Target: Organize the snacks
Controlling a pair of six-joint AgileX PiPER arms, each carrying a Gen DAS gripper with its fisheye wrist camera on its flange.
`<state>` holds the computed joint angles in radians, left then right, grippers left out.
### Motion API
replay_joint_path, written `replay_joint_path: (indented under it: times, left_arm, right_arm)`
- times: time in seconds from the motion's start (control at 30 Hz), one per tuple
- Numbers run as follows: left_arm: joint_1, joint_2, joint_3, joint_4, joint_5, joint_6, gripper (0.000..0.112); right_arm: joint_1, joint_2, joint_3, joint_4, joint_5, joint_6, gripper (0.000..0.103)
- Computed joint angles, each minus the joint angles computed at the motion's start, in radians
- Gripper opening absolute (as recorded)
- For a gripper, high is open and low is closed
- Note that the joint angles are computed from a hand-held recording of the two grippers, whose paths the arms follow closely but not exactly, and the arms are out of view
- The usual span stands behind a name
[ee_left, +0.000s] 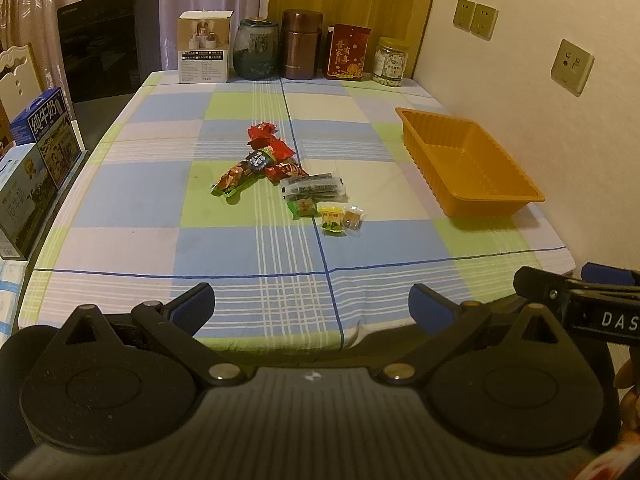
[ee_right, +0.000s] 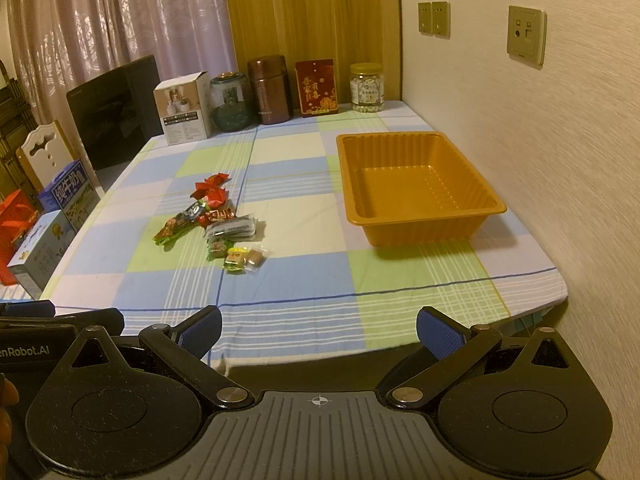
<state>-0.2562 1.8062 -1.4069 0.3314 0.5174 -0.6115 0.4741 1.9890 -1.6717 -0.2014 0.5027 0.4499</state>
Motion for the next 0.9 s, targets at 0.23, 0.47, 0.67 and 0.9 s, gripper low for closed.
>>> replay_joint_path:
  times: [0.23,0.47,0.67,0.9]
  left_arm:
    - [-0.001,-0.001,0.000,-0.004,0.001,0.001,0.102]
    - [-0.001,-0.002,0.005,0.001,-0.003,-0.004,0.102]
    - [-0.001,-0.002,0.005,0.002,-0.004,-0.004,0.102]
    - [0.000,-0.002,0.007,0.002,-0.005,-0.003,0.102]
  right_arm:
    - [0.001,0.001,-0.001,-0.004,0.000,0.004,0.103]
    - [0.000,0.001,-0.001,-0.002,-0.001,0.002,0.103]
    - [0.000,0.002,-0.002,0.001,0.001,-0.001,0.103]
    - [0.000,0.001,-0.005,0.000,0.004,0.000,0.103]
